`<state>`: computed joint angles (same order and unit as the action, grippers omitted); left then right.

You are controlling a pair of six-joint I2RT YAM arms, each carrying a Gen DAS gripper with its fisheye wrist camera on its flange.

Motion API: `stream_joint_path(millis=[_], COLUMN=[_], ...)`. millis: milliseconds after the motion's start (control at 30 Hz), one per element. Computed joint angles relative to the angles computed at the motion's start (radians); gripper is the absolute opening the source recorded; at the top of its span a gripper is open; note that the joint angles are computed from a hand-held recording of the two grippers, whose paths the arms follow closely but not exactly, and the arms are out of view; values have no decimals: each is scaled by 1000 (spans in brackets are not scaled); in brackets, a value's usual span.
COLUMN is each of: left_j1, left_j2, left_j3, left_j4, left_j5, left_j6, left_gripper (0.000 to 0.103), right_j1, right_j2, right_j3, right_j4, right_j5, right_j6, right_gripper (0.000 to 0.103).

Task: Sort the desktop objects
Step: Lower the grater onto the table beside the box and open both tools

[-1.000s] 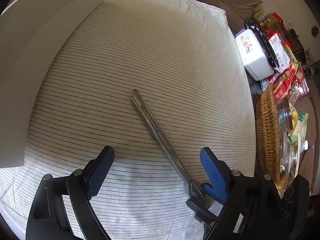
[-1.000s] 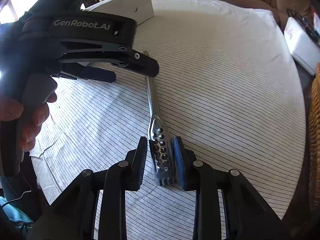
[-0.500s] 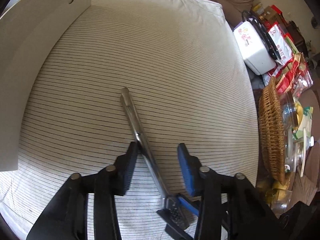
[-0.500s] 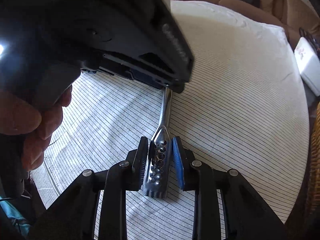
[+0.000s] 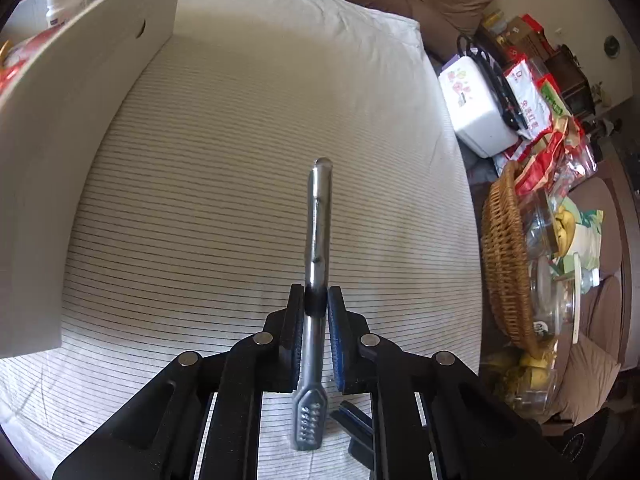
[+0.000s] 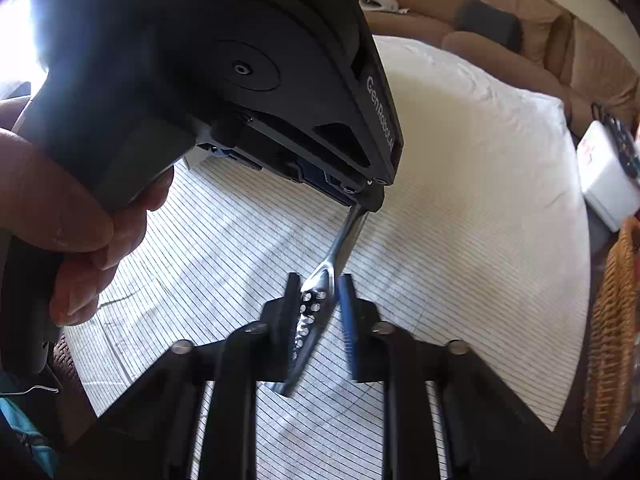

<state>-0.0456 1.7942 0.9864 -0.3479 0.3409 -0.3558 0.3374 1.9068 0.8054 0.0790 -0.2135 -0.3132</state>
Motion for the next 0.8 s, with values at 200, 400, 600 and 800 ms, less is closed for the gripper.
stream_joint_path(millis=[200,400,600,800], left_j1=[78,112,138,218], left_j2=[-56,-116,-148,-205], left_j3=[20,-19,-34,9], left_j4=[-70,-86,-99,-184], left_j5=[40,83,118,182], left_j6=[58,94,113,167], left_gripper=[10,10,0,0], right_j1=[-7,-63,11,66], right_j2=[-1,68,63,25], right_j3=[137,120,75,143], right_j4=[-179,-81,-32,-110], right_j5=[10,-87,-62,-11], right_j6=[94,192,222,193], right_gripper=[2,38,16,1])
